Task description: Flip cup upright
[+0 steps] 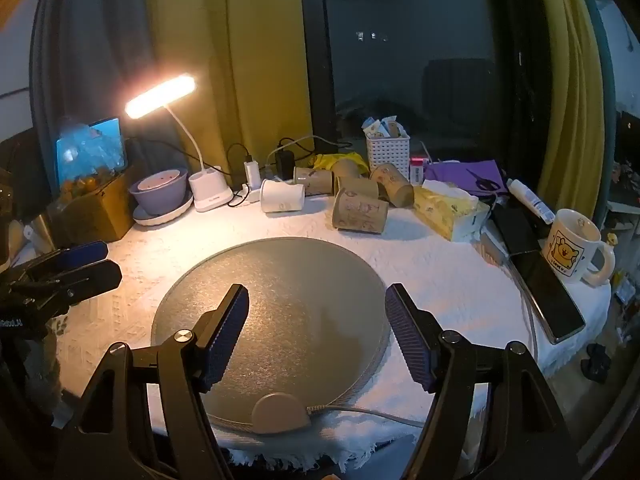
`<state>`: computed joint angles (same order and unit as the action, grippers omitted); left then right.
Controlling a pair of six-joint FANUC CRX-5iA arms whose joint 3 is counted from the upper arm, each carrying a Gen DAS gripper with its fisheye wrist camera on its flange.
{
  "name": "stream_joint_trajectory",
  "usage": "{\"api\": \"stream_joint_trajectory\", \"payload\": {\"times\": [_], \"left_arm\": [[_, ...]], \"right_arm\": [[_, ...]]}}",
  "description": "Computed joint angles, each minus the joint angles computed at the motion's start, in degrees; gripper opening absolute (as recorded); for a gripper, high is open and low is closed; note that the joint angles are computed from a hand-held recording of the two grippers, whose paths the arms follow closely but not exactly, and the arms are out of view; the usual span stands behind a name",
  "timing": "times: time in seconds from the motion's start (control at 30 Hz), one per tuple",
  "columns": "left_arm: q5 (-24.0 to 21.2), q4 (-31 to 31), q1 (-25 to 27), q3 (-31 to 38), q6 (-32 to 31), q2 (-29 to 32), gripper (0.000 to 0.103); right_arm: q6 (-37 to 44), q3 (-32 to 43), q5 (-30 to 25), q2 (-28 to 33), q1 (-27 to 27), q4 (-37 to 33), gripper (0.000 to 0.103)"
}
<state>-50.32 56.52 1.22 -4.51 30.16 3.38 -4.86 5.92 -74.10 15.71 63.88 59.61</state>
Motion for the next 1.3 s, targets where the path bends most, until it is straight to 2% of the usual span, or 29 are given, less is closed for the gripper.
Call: {"api": "stream_joint_trajectory", "payload": {"times": [0.2, 0.9, 1.3], "left_arm": [[-0.94, -0.7, 0.72, 0.66, 1.13, -0.51, 0.094], [-0.11, 4.05, 1.46, -2.13, -3.1, -0.89, 0.094], [-0.14, 3.36, 1.3, -2.4, -2.19, -1.07, 0.094]], "right_arm": [[-0.21, -0.41, 0.53, -0.18, -0.04, 0.56, 0.074], [1.2, 0.96, -0.66, 0.82, 1.18, 2.35, 0.074], [1.3, 1.66, -0.92, 1.38, 1.25, 1.95, 0.074]]}}
